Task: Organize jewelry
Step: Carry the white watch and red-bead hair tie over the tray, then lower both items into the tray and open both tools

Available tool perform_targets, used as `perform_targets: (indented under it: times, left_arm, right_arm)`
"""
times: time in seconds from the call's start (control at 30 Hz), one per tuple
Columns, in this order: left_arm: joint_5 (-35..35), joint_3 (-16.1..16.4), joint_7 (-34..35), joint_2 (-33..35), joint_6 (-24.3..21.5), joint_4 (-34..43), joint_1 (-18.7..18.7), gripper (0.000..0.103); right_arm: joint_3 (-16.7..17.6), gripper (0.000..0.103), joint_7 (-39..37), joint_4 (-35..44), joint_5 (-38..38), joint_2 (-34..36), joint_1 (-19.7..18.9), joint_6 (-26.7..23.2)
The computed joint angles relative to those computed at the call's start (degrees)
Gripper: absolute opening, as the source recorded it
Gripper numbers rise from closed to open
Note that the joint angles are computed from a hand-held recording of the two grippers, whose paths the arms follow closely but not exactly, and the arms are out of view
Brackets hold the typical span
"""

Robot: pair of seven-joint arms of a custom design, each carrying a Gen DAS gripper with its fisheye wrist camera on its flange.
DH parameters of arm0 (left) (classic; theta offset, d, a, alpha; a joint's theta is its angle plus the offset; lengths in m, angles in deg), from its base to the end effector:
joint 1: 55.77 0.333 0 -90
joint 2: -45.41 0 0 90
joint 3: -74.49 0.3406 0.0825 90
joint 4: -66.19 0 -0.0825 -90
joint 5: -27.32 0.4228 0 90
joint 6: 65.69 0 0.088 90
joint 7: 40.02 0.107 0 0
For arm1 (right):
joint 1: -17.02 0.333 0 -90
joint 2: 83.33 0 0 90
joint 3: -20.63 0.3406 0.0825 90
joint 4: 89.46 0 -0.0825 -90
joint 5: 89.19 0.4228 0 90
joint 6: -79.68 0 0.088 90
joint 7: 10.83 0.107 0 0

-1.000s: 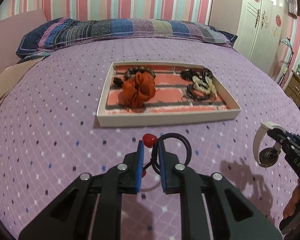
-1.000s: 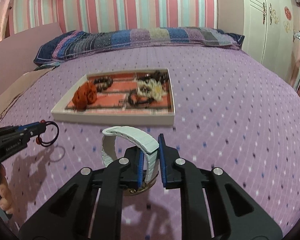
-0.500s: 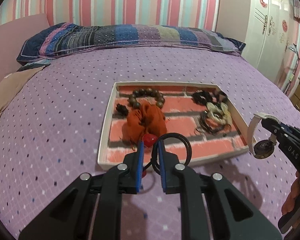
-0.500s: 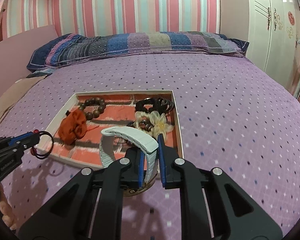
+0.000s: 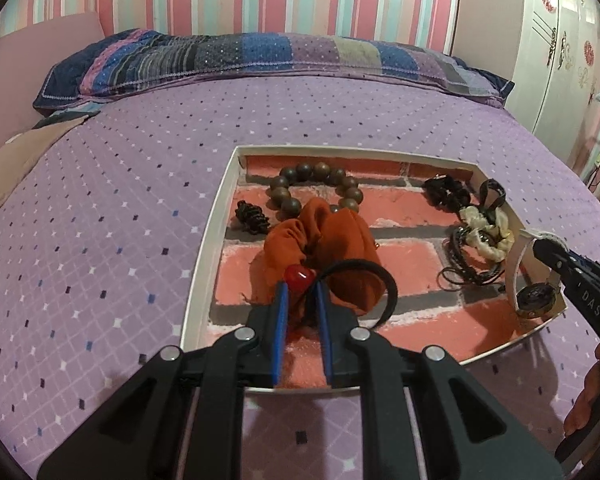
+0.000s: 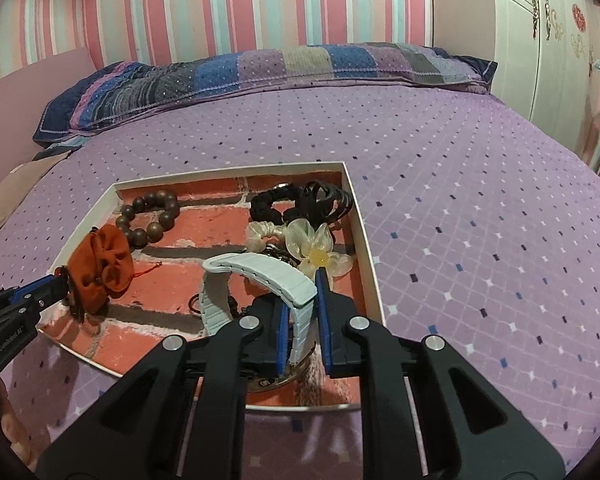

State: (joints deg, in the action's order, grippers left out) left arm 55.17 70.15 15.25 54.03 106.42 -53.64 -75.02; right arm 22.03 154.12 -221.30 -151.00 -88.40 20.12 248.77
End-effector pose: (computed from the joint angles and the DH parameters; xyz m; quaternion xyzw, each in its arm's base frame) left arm 0.5804 -0.2885 0.4365 -0.5653 0.7322 -0.3173 0.2089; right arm 0.5501 0.1020 0.4446 -0.5650 0.7143 -0.3009 0.2828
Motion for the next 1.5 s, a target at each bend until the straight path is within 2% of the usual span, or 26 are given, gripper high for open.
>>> perform_targets:
  times: [0.07,0.13,0.33,0.43,0.57,0.6,0.67,0.7,0.83,0.87,0.93,1.0,1.07,1.2,1.3,1.5]
  left_arm:
    - [3.72,1.75,-3.31,0.48,0.08,0.39,-1.32,0.015]
    - [4.87,2.06,-4.28,1.07,0.16,0.72,-1.32,0.015]
    - [4.35,2.55,-3.94,2.23,0.12,1.21,-1.45,0.015]
    - [5.91,3.08,-4.74,2.71,-0.57,1.66,-2.18,0.016]
    - [5.53,2.82,-4.39,2.86,-0.23,1.48,-1.83,0.018]
    - [5.06,2.67,-3.99,2.9,-0.34,1.48,-1.69,0.02]
    - [6.3,3.59,-5.48,2.88,-0.96,1.66,-2.46,0.04]
    - [6.15,3.46,-5.55,2.72,-0.72,1.42,-2.21,0.045]
    - [3.7,2.15,-3.3,2.35,-0.74,0.78,-0.99,0.048]
    - [3.85,2.25,-3.29,2.18,-0.95,0.66,-1.12,0.048]
    - [7.2,3.55,-6.12,1.52,-1.44,0.3,-2.33,0.056]
    - [10.43,3.8,-8.71,0.57,-1.53,-0.38,-2.49,0.06]
    - [11.81,2.9,-9.69,-0.46,-1.67,-1.29,-1.66,0.065]
    - [12.71,0.52,-10.6,-2.66,-1.75,-3.52,0.45,0.066]
    - [17.26,-0.41,-14.76,-4.75,-1.05,-5.43,1.61,0.074]
    - [19.69,-4.18,-18.02,-8.99,0.39,-9.87,5.67,0.078]
  right_arm:
    - [0.15,0.013,1.47,0.19,-1.5,0.45,-0.14,0.11]
    - [0.12,0.013,2.75,0.36,-2.74,0.98,-0.03,0.32]
    - [-0.45,0.013,2.94,0.64,-3.33,1.96,0.91,0.06]
    - [-0.83,0.013,0.09,0.52,-0.21,2.37,1.36,-0.02]
    - [-1.07,0.014,-0.03,0.42,0.16,2.6,1.47,0.3]
    - [-1.12,0.014,-0.94,0.39,1.07,2.69,1.57,0.36]
    - [-1.17,0.014,-3.19,0.23,3.27,2.85,1.82,0.26]
    - [-1.15,0.014,-3.58,0.14,3.63,2.82,1.89,0.16]
    - [-1.08,0.017,-7.04,-0.36,6.69,2.6,2.26,-0.12]
    - [-1.09,0.018,-8.88,-0.61,8.48,2.49,2.44,-0.11]
    - [-0.93,0.024,-10.1,-1.06,9.53,2.07,2.5,-0.05]
    - [-0.68,0.034,-11.06,-1.44,10.36,1.54,2.54,-0.52]
    - [-0.51,0.04,-11.79,-2.04,11.32,0.9,2.47,-0.44]
    - [-0.17,0.05,-13.49,-3.94,13.7,-0.85,2.05,0.22]
    - [0.48,0.063,-13.23,-6.03,14.07,-2.9,1.12,1.04]
    - [2.22,0.074,-12.77,-9.66,14.12,-7.14,-0.98,2.07]
